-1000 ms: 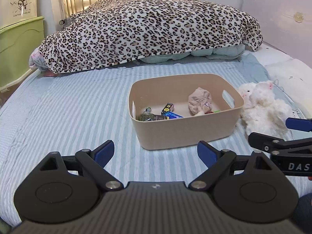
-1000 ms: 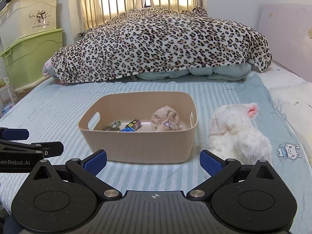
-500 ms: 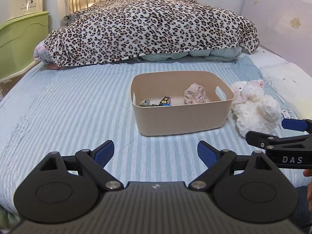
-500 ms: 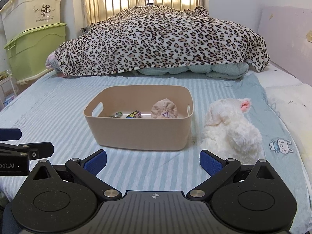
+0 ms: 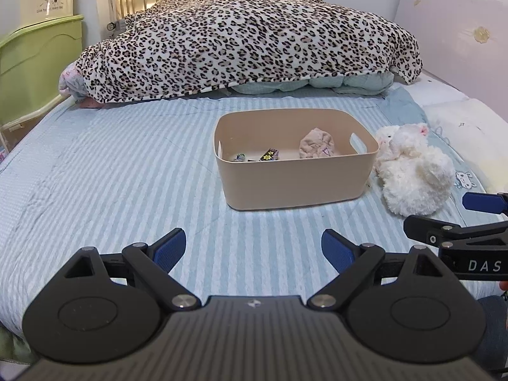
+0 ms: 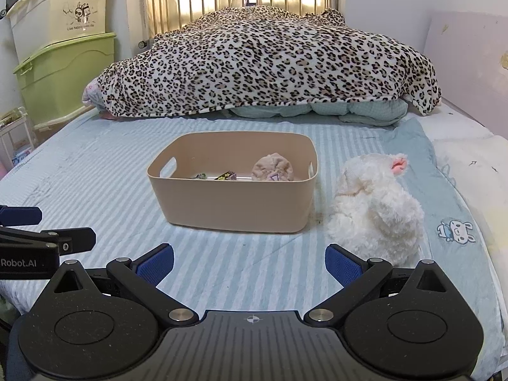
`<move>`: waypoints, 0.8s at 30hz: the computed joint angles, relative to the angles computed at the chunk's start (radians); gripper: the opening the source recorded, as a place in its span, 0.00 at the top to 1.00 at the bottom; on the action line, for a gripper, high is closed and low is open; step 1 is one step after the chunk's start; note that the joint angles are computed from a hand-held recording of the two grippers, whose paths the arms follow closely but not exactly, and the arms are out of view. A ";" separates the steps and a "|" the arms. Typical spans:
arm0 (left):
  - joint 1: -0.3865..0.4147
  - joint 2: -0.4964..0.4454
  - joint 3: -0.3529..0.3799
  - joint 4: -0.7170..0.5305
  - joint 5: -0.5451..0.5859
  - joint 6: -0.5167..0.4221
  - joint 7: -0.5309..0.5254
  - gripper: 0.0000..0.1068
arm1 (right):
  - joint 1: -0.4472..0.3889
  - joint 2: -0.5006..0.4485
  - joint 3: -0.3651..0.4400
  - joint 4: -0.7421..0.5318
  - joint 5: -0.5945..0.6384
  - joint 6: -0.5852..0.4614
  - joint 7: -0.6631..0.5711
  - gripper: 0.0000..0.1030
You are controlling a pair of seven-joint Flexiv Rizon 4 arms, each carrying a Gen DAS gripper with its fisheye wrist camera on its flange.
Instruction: Organize objects
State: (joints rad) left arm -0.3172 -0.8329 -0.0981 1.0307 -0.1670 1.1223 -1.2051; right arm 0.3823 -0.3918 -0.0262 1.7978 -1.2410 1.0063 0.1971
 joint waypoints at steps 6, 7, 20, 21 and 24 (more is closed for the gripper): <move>0.001 0.005 -0.003 0.004 -0.002 0.004 0.003 0.13 | 0.000 0.004 0.003 0.008 0.002 -0.002 0.007 0.00; 0.001 0.004 -0.003 0.002 -0.003 0.002 0.002 0.13 | -0.001 0.005 0.003 0.010 0.004 -0.002 0.009 0.00; -0.013 -0.015 0.023 -0.054 0.027 -0.092 -0.021 0.13 | -0.012 0.004 0.002 0.020 0.001 0.021 0.031 0.00; -0.013 -0.017 0.022 -0.057 0.028 -0.094 -0.020 0.13 | -0.012 0.003 0.001 0.019 0.002 0.021 0.031 0.00; -0.013 -0.020 0.023 -0.064 0.031 -0.098 -0.022 0.13 | -0.011 0.003 -0.001 0.018 0.003 0.019 0.031 0.00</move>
State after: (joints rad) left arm -0.3298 -0.8530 -0.0756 0.9668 -0.1356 1.0240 -1.2273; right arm 0.3710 -0.3891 -0.0268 1.8157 -1.2385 1.0250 0.2278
